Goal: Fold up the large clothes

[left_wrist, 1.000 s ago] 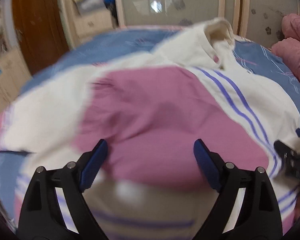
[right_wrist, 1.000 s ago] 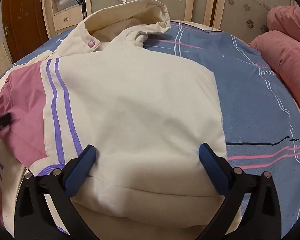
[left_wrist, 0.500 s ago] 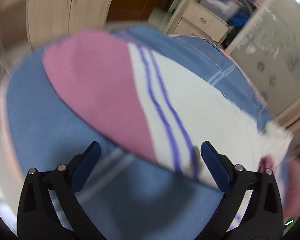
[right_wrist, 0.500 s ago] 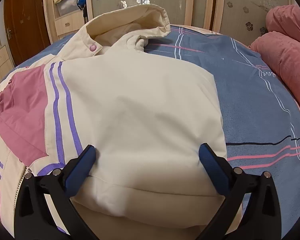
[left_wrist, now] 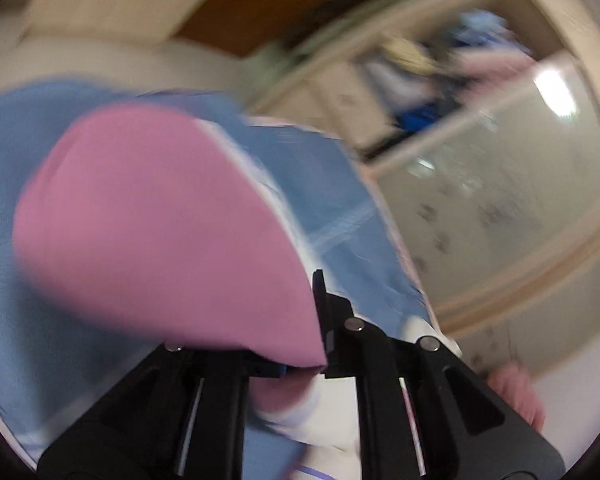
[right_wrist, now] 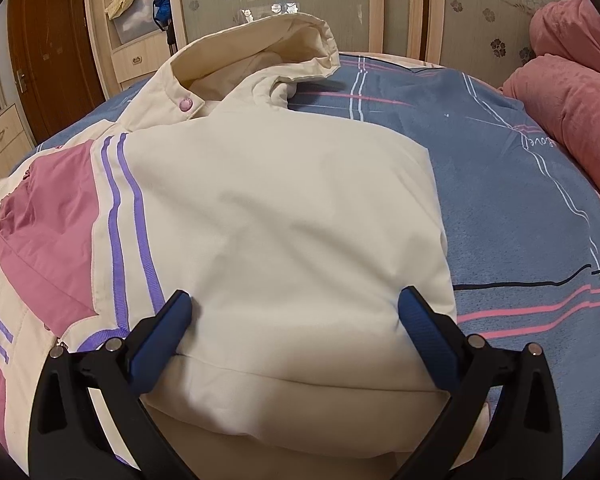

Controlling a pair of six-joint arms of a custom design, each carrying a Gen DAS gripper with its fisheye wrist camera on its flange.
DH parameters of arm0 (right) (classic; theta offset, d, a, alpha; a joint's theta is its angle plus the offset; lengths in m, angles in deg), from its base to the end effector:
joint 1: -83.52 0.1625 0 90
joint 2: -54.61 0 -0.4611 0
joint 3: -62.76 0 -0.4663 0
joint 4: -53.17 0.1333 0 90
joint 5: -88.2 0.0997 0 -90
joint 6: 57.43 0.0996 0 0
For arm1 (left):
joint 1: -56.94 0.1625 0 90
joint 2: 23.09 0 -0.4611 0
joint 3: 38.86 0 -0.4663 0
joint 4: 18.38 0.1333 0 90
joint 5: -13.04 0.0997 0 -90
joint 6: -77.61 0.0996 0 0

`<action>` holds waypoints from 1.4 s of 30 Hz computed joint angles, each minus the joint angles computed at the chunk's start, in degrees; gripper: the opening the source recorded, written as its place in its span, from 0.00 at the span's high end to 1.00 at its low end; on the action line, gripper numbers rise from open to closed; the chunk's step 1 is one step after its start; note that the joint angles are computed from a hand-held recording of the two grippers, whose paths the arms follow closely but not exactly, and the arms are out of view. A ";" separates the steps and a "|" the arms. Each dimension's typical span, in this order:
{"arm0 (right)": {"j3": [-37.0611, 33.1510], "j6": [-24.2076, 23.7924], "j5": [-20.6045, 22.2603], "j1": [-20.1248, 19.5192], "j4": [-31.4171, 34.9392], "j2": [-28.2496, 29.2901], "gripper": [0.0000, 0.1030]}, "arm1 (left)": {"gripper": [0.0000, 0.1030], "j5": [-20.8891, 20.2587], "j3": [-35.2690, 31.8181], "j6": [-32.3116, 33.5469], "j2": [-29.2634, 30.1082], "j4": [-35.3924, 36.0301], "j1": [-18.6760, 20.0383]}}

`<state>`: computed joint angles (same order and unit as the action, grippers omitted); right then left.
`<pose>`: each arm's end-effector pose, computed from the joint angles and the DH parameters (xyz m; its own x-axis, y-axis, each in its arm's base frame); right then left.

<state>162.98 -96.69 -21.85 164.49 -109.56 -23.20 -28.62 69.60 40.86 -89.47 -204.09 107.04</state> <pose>-0.0063 -0.6714 0.4524 -0.7497 -0.0831 0.6565 -0.4833 0.7465 -0.4574 -0.2533 -0.6267 0.3135 -0.9454 -0.3003 0.1268 -0.2312 0.3435 -0.9102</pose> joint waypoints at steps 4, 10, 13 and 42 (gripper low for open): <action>-0.12 0.00 -0.23 0.08 0.32 -0.01 0.01 | 0.90 -7.07 -9.36 11.13 8.00 5.55 -4.80; -0.53 1.69 2.19 -0.54 2.42 -0.65 0.01 | 0.76 -18.95 -25.34 24.57 23.12 24.94 -9.66; -0.94 3.79 5.39 -1.47 4.50 -1.54 0.01 | 0.53 -20.53 -29.22 35.14 28.27 31.86 -12.59; -1.52 32.30 27.56 -10.84 2.88 -7.60 0.01 | 0.30 -4.04 -22.14 35.17 32.05 37.42 -17.19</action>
